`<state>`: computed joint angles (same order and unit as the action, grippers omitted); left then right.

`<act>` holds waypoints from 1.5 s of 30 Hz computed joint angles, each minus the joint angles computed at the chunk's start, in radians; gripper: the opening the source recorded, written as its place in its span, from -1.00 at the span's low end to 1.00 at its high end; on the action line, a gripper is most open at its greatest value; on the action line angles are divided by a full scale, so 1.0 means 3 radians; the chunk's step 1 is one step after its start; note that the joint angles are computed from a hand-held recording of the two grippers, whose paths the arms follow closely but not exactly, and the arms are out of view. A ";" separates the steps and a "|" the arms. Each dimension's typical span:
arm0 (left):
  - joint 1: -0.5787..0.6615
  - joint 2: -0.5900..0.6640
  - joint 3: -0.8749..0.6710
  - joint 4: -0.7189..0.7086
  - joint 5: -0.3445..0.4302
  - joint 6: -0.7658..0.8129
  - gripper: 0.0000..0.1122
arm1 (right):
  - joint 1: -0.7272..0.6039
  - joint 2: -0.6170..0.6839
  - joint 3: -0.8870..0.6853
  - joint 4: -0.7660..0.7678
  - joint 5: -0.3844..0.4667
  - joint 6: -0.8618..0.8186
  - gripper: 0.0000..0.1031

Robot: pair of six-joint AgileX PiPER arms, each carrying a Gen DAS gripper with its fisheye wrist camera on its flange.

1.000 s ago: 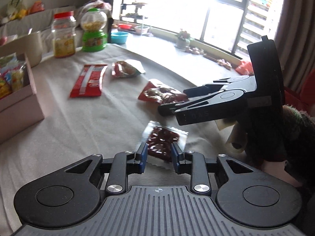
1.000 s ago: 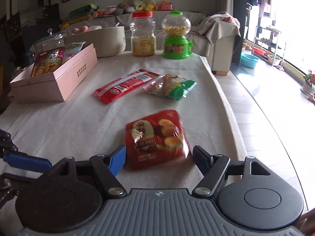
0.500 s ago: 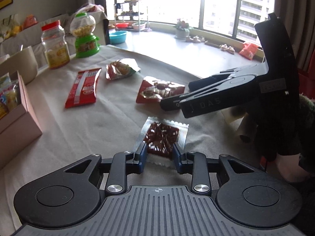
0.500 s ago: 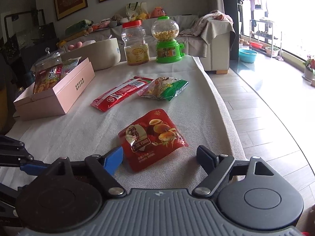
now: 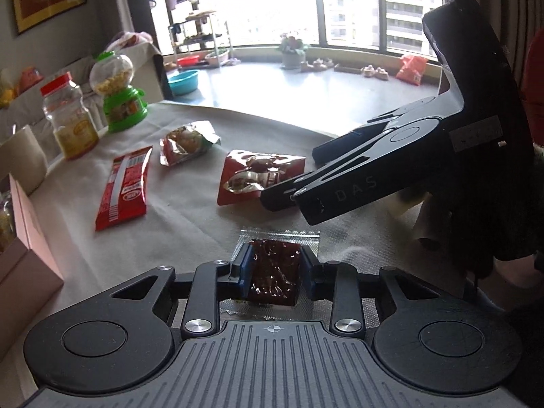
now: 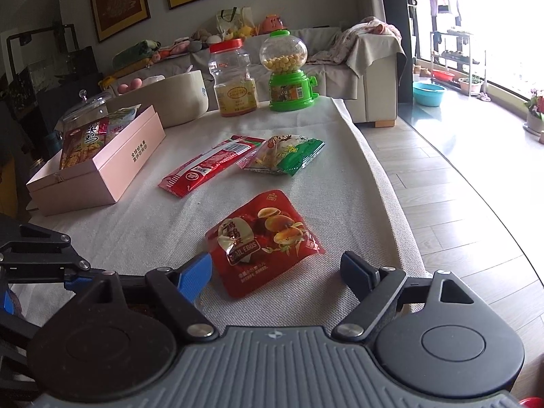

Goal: Organize snacks
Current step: 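Lift the jerky packet with the left gripper while the right hovers over the red egg packet, then grasp the red egg packet with the right gripper while the left holds the jerky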

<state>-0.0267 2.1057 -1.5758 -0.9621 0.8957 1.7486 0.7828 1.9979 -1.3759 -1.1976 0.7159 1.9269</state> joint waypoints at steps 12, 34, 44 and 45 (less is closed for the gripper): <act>-0.0015 0.0054 -0.0142 0.0109 0.0093 -0.0397 -0.21 | 0.0002 -0.0048 0.0095 -0.0114 -0.0038 0.0187 0.62; 0.0018 0.0245 -0.0367 0.0160 0.0178 -0.0601 0.09 | -0.0032 -0.0069 0.0113 -0.0101 -0.0140 0.0119 0.75; 0.0233 0.0053 -0.0063 -0.0110 -0.0187 -0.0592 -0.23 | -0.0204 -0.0258 0.0358 -0.0132 -0.0727 0.0043 1.00; 0.0263 0.0024 -0.0019 -0.0128 -0.0296 -0.0604 -0.23 | -0.0193 -0.0235 0.0301 0.0009 -0.0706 -0.0213 1.00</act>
